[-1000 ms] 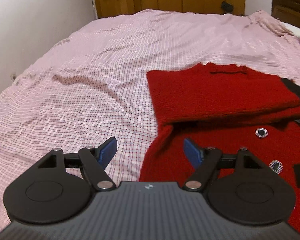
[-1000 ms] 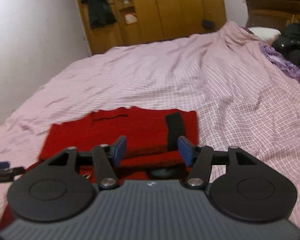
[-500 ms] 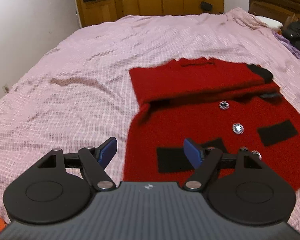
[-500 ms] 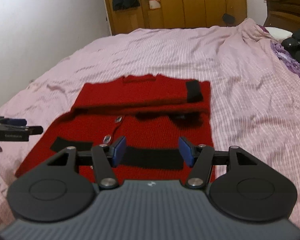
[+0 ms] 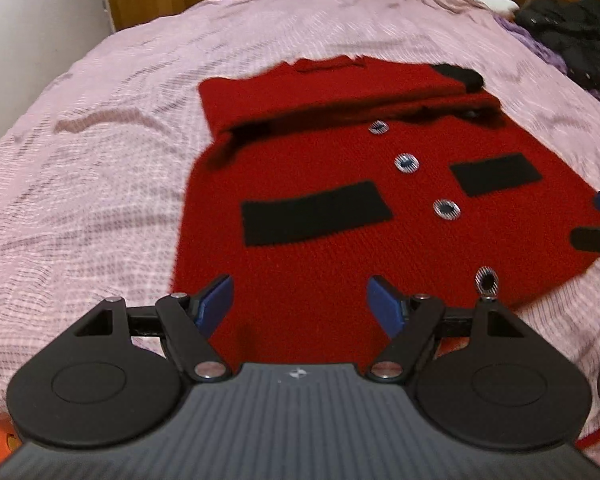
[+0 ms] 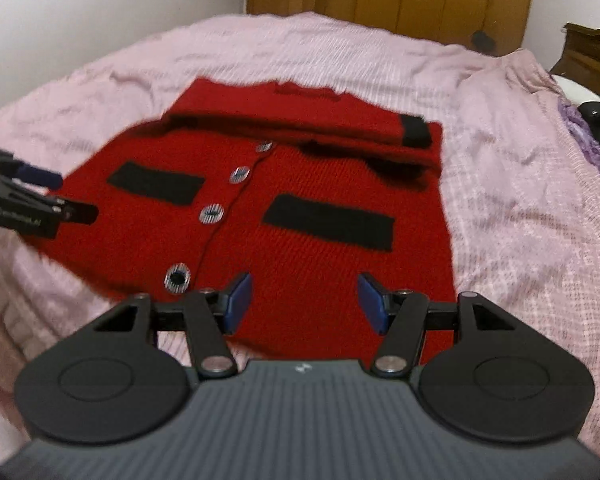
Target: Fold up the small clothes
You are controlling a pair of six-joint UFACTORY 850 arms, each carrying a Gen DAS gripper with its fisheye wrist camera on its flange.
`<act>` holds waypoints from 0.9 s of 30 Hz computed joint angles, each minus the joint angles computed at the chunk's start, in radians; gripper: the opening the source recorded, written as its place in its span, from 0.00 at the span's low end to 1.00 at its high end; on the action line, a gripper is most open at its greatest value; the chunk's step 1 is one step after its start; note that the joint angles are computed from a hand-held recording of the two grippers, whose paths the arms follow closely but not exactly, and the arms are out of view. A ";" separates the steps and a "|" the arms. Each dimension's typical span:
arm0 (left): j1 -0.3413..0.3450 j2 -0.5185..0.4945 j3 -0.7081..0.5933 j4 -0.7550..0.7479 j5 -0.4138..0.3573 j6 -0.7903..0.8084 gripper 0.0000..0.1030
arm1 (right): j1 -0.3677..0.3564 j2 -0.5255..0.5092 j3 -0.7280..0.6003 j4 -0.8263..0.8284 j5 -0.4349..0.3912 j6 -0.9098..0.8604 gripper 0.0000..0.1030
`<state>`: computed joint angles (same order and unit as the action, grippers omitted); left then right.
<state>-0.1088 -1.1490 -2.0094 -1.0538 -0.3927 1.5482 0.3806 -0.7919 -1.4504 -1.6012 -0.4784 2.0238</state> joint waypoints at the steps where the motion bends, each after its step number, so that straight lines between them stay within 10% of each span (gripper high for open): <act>1: 0.000 0.003 0.009 -0.002 -0.008 0.010 0.77 | 0.001 -0.005 -0.004 0.015 0.005 -0.018 0.58; 17: -0.011 0.027 0.104 0.050 -0.035 0.120 0.80 | 0.022 -0.104 -0.119 0.350 0.034 -0.552 0.59; 27: -0.041 0.031 0.150 -0.088 0.061 0.331 0.83 | 0.028 -0.129 -0.151 0.283 -0.022 -0.480 0.67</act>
<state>-0.1497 -1.1185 -1.8589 -1.1418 -0.3316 1.8790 0.4089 -0.9206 -1.6010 -1.3182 -0.5009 1.5433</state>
